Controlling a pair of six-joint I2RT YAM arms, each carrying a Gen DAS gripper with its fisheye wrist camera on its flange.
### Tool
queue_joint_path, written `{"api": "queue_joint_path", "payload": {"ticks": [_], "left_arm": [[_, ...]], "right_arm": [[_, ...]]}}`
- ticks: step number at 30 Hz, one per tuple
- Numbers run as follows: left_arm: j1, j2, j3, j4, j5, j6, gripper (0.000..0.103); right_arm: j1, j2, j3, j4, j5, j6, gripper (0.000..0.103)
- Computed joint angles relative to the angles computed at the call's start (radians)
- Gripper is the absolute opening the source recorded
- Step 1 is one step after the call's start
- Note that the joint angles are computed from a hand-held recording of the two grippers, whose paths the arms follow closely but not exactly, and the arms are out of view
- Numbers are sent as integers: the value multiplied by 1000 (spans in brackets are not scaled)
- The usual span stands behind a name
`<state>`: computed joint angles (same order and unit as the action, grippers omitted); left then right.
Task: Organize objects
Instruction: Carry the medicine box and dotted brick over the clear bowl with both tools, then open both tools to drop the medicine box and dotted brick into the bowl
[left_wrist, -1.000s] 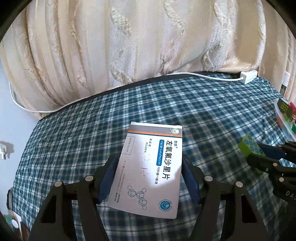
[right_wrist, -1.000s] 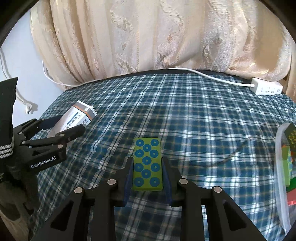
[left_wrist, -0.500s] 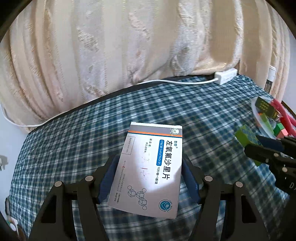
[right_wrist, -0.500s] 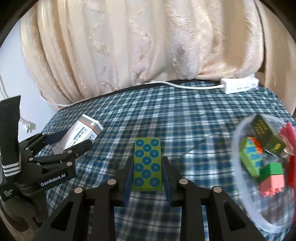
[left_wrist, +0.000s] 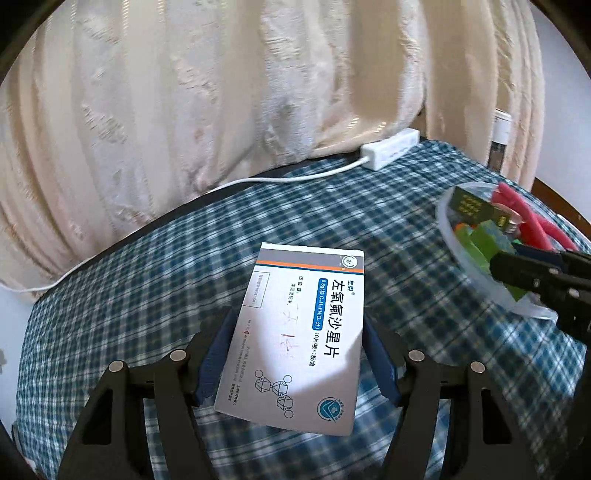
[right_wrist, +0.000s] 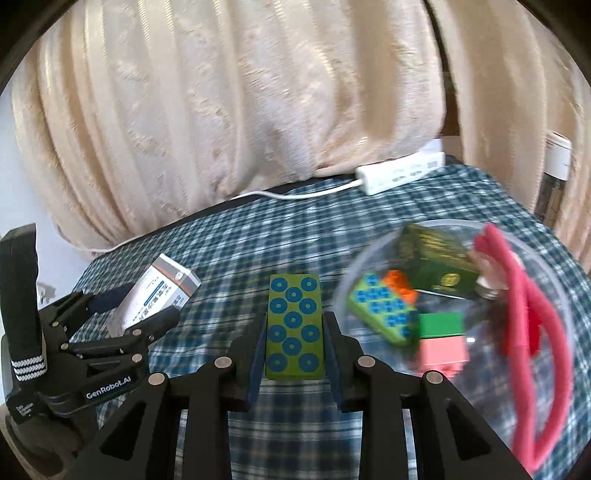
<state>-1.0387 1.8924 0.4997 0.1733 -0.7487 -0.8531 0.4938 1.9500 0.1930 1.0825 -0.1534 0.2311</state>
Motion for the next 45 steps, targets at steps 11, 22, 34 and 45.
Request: {"api": "queue_joint_path", "payload": {"ticks": [11,22,34,45], "left_arm": [[-14,105,199,16,80,132,68],[-19,191,366,43,199,230,69],[1,275,483,70,302,278,69],[9,310,521,106,375,273,69]], "right_arm": [[-270,21,-35,27,-105,-82,31],[-409,74,-5,14,-184,-127,31],[-525,60,2,-25,-253,-147,42],[-604,22,-55,20,-270,-151,57]]}}
